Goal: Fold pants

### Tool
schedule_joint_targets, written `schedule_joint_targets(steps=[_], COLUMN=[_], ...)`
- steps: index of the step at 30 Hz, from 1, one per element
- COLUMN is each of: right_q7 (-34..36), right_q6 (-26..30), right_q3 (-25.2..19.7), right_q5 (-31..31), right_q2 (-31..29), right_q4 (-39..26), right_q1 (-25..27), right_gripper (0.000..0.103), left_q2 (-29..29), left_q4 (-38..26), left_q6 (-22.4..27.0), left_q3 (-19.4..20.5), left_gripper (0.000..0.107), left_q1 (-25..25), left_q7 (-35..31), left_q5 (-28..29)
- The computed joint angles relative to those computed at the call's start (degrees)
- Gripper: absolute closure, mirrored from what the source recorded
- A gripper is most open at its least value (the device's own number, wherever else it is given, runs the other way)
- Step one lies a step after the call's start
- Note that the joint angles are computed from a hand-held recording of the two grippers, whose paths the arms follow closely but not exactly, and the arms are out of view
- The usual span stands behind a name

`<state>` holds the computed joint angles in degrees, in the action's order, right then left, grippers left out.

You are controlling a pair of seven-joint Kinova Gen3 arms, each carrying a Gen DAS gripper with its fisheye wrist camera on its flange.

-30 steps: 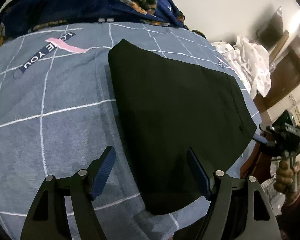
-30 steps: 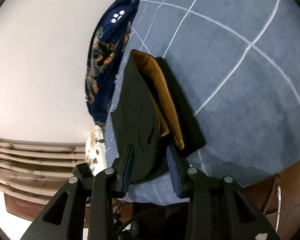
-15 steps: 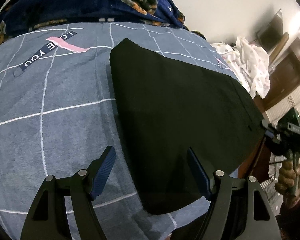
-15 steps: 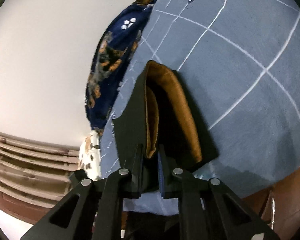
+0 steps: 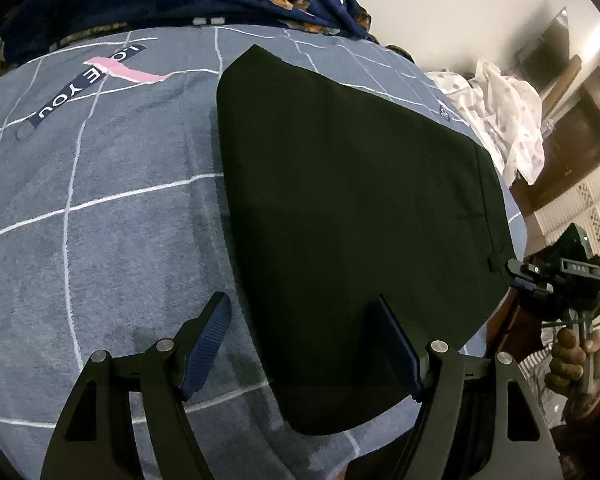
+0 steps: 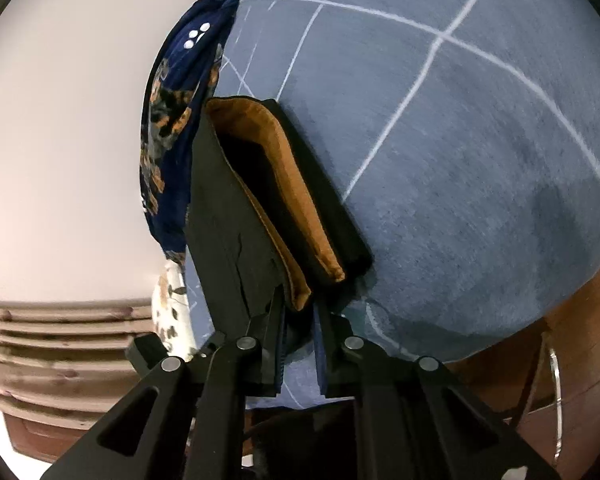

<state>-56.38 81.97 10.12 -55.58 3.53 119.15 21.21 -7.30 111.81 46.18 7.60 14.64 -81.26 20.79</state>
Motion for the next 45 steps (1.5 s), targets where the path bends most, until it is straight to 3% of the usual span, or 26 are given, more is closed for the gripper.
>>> schedule_joint_targets(steps=[10, 14, 16, 17, 18, 25, 31, 35, 43, 45], right_q7=[-3.3, -3.3, -3.5, -4.3, -4.8, -1.3, -2.5, -2.3, -1.9, -2.2], right_q6=[-2.8, -3.1, -3.7, -4.4, -5.1, -1.4, -2.8, -2.5, -3.3, -2.7], right_q3=[0.3, 1.1, 1.4, 1.2, 0.9, 2.1, 0.3, -0.1, -0.3, 0.1], right_q5=[3.3, 3.4, 3.6, 4.3, 4.7, 0.6, 2.3, 2.6, 2.7, 2.2], right_q2=[-3.9, -4.8, -5.2, -5.4, -5.6, -2.4, -2.2, -1.4, -1.3, -0.5], right_q4=[-2.1, -2.0, -2.2, -2.5, -2.4, -1.9, -3.6, -4.6, -5.1, -4.7], right_q1=[-2.8, -2.2, -2.2, -2.4, -2.1, -0.4, -1.9, -2.2, -2.2, -1.6], right_gripper=[0.083, 0.075, 0.068, 0.056, 0.053, 0.053, 0.052, 0.079, 0.078, 0.067], left_q2=[-0.3, -0.5, -0.6, -0.6, -0.6, -0.8, -0.9, -1.0, -1.0, -1.0], left_q4=[0.6, 0.8, 1.0, 0.9, 0.9, 1.1, 1.1, 1.3, 1.5, 1.6], left_q6=[0.1, 0.3, 0.3, 0.3, 0.3, 0.4, 0.5, 0.3, 0.1, 0.0], left_q3=[-0.6, -0.9, -1.0, -0.9, -0.9, -1.1, -1.1, -1.0, -1.0, -1.1], left_gripper=[0.033, 0.033, 0.033, 0.033, 0.033, 0.032, 0.031, 0.03, 0.03, 0.03], left_q1=[-0.3, -0.6, -0.7, -0.7, -0.8, -0.9, -1.0, -1.0, -0.9, -0.9], left_q7=[-0.7, -1.1, -1.3, -1.4, -1.4, -1.6, -1.9, -1.7, -1.3, -1.5], left_q5=[0.9, 1.5, 1.7, 1.7, 1.7, 2.1, 2.3, 2.4, 2.4, 2.5])
